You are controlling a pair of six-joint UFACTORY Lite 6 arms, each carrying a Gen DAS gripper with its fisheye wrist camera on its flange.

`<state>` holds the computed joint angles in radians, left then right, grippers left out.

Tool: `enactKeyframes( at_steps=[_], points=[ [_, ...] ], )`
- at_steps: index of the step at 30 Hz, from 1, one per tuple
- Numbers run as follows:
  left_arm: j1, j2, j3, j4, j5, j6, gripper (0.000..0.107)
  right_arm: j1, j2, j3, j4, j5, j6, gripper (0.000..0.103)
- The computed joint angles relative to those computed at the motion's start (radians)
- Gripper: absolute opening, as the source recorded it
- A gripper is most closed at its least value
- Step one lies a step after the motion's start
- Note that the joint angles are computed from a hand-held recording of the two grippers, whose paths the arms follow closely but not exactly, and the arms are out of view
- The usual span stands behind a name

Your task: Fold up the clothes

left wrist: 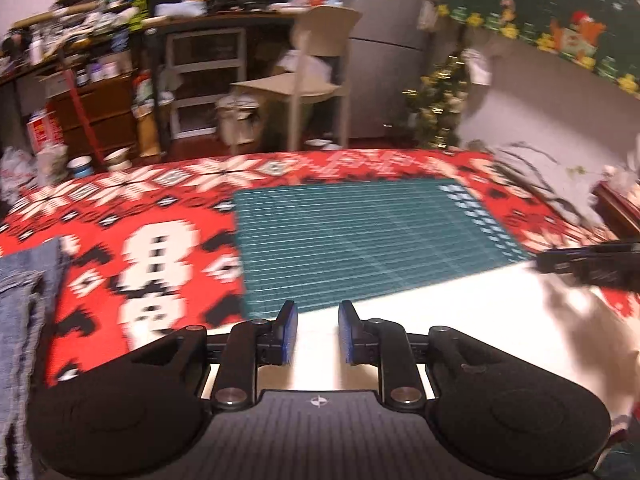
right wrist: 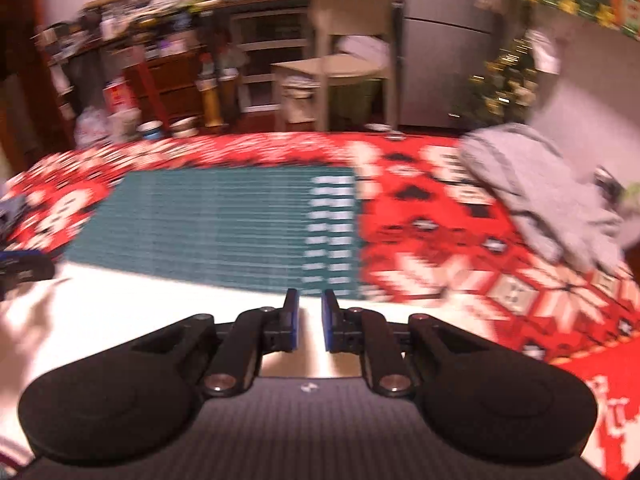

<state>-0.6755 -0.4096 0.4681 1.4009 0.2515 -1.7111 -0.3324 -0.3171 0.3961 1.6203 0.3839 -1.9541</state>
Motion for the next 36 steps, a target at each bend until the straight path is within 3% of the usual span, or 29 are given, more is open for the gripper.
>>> enactKeyframes(
  at_steps=[3, 7, 17, 20, 25, 30, 36],
  points=[
    [-0.049, 0.061, 0.029, 0.078, 0.0, -0.089, 0.022, 0.111, -0.051, -0.04, -0.012, -0.023, 0.06, 0.013],
    [-0.098, 0.104, 0.058, -0.016, 0.05, 0.007, 0.026, 0.184, -0.117, -0.076, -0.064, -0.065, 0.135, 0.013],
    [-0.002, -0.104, -0.014, -0.575, 0.103, 0.523, 0.028, -0.12, -0.082, -0.03, -0.197, -0.019, 0.157, 0.013],
    [-0.001, -0.12, -0.002, -0.665, 0.106, 0.566, 0.03, -0.074, -0.154, -0.062, -0.28, -0.025, 0.251, 0.02],
    [-0.113, -0.077, 0.019, -0.55, 0.133, 0.402, 0.031, 0.118, -0.29, -0.132, -0.44, 0.007, 0.493, 0.02],
    [-0.233, -0.057, 0.014, -0.421, 0.245, 0.248, 0.037, 0.115, -0.356, -0.163, -0.549, 0.009, 0.62, 0.02],
    [-0.192, -0.213, -0.083, -0.509, 0.287, 0.343, 0.04, -0.177, -0.368, -0.15, -0.609, 0.087, 0.525, 0.02]
  ],
)
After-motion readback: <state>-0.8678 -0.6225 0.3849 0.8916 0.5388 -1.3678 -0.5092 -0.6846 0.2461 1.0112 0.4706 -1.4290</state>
